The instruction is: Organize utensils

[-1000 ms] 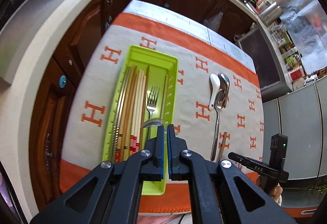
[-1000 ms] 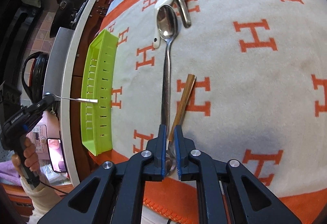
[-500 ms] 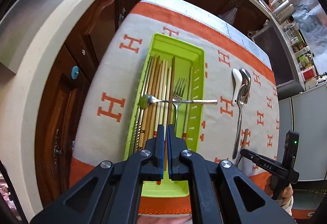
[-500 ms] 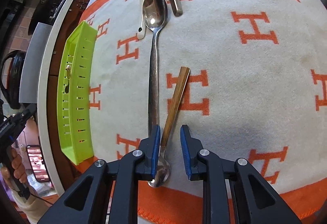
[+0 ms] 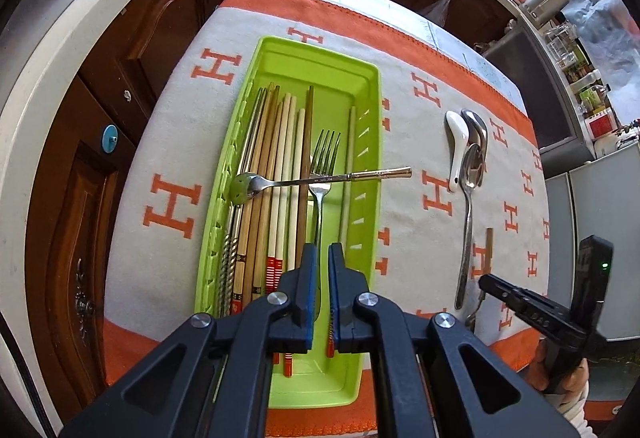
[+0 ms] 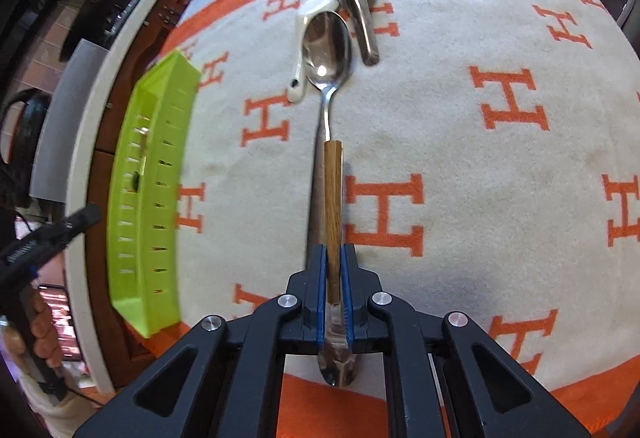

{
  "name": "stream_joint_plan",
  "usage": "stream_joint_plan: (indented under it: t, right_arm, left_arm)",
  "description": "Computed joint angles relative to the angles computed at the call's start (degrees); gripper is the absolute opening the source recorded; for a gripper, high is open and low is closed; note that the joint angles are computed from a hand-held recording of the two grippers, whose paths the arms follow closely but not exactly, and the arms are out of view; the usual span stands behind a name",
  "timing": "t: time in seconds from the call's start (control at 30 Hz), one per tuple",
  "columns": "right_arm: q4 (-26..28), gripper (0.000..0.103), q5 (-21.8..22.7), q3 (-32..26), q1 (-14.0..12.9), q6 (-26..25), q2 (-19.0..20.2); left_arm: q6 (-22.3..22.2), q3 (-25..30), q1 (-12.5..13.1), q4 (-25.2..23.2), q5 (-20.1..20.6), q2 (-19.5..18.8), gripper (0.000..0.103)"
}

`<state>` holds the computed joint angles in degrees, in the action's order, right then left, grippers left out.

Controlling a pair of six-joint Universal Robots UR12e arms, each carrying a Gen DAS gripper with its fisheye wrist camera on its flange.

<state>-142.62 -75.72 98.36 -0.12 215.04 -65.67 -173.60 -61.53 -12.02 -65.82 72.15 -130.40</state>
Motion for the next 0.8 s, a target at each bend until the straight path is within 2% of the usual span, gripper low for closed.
stream_joint_plan:
  t: [0.27, 0.43, 0.53, 0.63, 0.67, 0.8]
  right_arm:
    - [-7.0, 0.006, 6.8, 1.0, -0.9, 2.0, -0.9]
    - [-8.3, 0.006, 15.0, -2.0, -0.7, 1.4, 0.1]
    - [-6.6, 0.006, 19.7, -5.3, -0.1, 1.7, 1.9]
    - [-2.2, 0.006, 23.2, -10.6, 1.1, 1.2, 5.0]
    - [-1.3, 0.006, 23.9, -12.0, 1.6, 1.4, 6.0]
    - [4.2, 0.007, 24.6, -18.0, 3.1, 3.1, 10.0]
  left_arm:
    - [-0.7, -3.0, 0.4, 2.9, -1.5, 1.3, 0.003]
    - [-3.3, -5.8, 1.0, 8.1, -1.5, 2.8, 0.009]
    - [-5.7, -8.2, 1.3, 13.0, 0.2, 4.0, 0.015]
    - [-7.2, -10.5, 1.3, 17.7, 3.0, 5.0, 0.021]
    - [-7.8, -11.0, 1.4, 18.8, 3.6, 5.1, 0.024]
    - [-9.8, -12.2, 2.1, 20.0, 3.7, 5.3, 0.026]
